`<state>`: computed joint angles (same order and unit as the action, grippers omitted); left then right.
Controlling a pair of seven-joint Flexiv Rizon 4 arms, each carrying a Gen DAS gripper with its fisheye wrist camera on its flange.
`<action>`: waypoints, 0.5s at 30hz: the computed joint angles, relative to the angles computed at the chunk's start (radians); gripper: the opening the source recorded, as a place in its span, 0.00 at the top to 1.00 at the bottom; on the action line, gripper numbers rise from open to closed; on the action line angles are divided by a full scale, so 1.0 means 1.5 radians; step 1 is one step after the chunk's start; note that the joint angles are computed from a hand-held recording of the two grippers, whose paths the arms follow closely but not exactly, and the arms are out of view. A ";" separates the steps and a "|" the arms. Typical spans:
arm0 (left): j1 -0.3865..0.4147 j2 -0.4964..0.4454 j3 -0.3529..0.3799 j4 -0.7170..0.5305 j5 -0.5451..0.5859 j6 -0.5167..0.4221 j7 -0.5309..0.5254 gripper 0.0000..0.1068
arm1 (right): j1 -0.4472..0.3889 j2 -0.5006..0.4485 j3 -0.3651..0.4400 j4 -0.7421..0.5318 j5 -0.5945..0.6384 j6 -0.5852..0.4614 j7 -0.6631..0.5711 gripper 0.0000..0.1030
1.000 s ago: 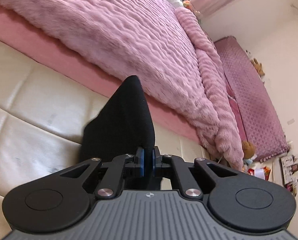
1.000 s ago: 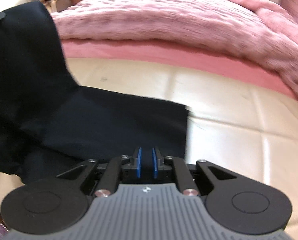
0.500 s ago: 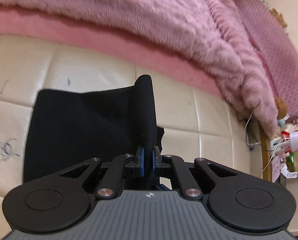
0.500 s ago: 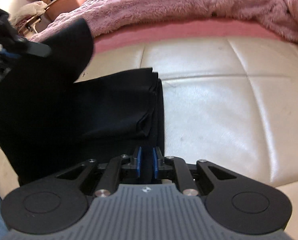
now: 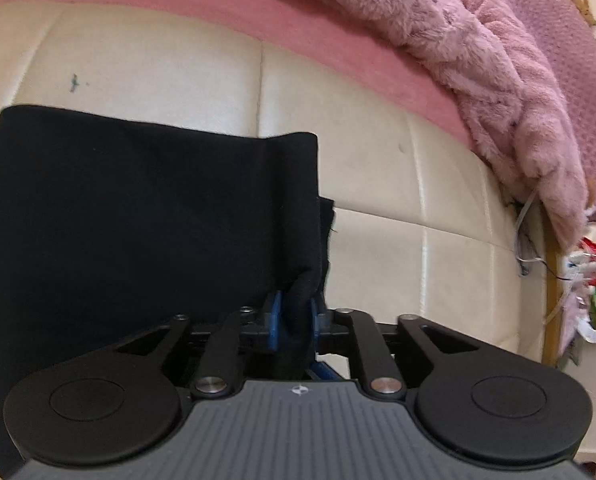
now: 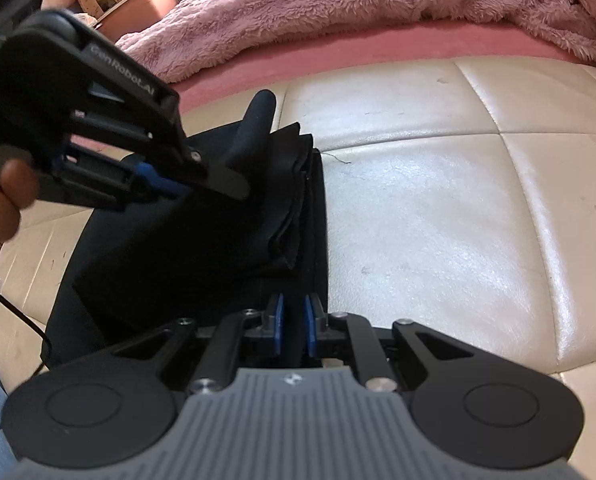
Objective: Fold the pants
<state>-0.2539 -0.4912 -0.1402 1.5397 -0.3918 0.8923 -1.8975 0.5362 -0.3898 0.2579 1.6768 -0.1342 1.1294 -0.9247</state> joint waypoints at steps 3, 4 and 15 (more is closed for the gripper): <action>0.017 0.023 -0.022 0.032 -0.042 0.018 0.044 0.82 | 0.014 0.016 -0.020 0.012 -0.028 -0.002 0.037 0.88; 0.020 0.035 -0.027 0.046 -0.052 0.029 0.063 0.82 | 0.018 0.023 -0.026 0.018 -0.038 0.001 0.052 0.88; 0.027 0.174 0.047 0.208 0.023 0.120 0.079 0.81 | -0.009 -0.004 0.000 -0.007 -0.001 0.098 0.108 0.69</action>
